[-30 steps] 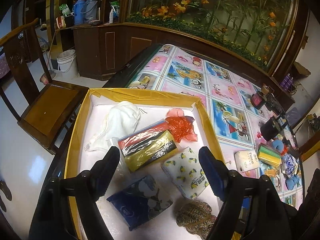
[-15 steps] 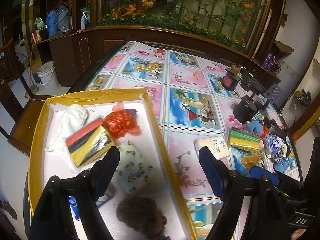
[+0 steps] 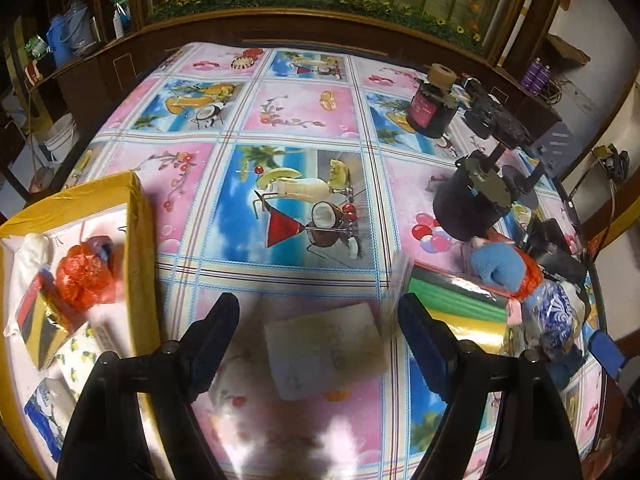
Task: Organize soft objects
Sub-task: 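Move the left gripper to the white Face tissue pack and grasp it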
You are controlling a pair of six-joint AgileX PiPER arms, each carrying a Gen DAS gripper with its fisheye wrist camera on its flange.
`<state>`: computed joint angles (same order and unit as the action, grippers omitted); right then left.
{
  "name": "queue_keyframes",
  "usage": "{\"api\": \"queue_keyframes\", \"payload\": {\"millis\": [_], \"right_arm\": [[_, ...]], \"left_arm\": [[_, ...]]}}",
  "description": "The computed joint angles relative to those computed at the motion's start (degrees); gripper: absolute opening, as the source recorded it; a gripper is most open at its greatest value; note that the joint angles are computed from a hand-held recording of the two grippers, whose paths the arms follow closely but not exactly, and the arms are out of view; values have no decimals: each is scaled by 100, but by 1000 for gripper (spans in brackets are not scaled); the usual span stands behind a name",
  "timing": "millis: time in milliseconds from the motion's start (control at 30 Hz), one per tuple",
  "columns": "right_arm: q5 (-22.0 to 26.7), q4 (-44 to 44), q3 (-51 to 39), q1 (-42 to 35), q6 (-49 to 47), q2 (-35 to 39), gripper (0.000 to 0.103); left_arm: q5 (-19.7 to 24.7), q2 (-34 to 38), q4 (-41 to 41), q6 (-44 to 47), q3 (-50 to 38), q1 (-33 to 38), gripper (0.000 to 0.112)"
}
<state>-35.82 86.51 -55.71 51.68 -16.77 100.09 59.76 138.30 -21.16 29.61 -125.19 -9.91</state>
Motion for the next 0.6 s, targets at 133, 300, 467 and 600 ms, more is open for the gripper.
{"api": "queue_keyframes", "payload": {"millis": [133,300,467,600], "right_arm": [[-252,-228,691,27,614,-471,62],[-505,-275,1249,108,926,-900,62],[-653,-177,1644,148,1012,-1195,72],[-482,-31,1849,87,1013,-1280,73]], "left_arm": [[333,379,202,-285,-442,-130,81],[91,-218,-92,389,862,-96,81],[-639,-1402,-679,1622,3050,-74,84],[-1523,-1710,-434,1489,3542,-303,84]]}}
